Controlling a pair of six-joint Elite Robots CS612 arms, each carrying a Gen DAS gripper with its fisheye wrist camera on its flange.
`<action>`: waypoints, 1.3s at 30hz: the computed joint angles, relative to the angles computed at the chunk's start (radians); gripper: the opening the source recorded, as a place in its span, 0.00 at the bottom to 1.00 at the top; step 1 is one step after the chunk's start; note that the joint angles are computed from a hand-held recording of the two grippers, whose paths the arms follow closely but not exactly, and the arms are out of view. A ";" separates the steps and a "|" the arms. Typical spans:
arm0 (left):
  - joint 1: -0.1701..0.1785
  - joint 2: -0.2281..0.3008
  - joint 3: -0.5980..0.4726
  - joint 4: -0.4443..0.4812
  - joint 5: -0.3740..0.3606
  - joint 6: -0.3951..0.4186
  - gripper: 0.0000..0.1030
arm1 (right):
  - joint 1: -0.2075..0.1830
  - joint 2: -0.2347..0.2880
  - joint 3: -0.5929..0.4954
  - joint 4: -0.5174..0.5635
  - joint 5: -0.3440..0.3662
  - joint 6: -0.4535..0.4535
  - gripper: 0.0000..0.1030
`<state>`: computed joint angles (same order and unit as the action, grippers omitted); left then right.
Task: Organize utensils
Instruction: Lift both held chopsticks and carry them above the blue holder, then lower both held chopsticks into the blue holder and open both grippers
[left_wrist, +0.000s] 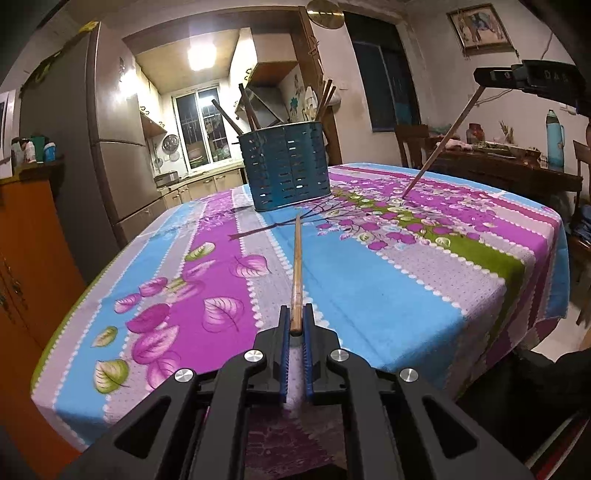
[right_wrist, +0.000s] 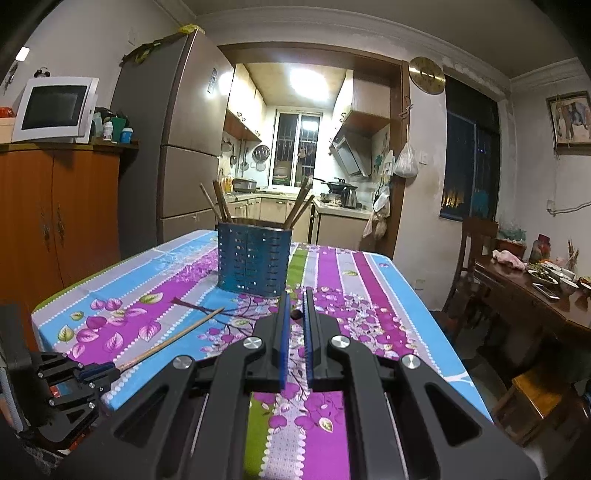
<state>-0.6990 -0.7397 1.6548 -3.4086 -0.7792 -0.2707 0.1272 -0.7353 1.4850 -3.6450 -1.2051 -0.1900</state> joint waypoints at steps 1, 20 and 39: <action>0.000 -0.007 0.002 0.002 -0.002 -0.003 0.07 | -0.001 0.000 -0.002 -0.002 0.003 0.001 0.05; 0.039 -0.094 -0.095 -0.003 -0.023 0.029 0.07 | -0.025 0.024 -0.141 0.044 0.150 0.113 0.05; 0.094 -0.112 -0.213 0.146 -0.139 -0.037 0.07 | -0.017 0.057 -0.271 0.113 0.234 0.165 0.05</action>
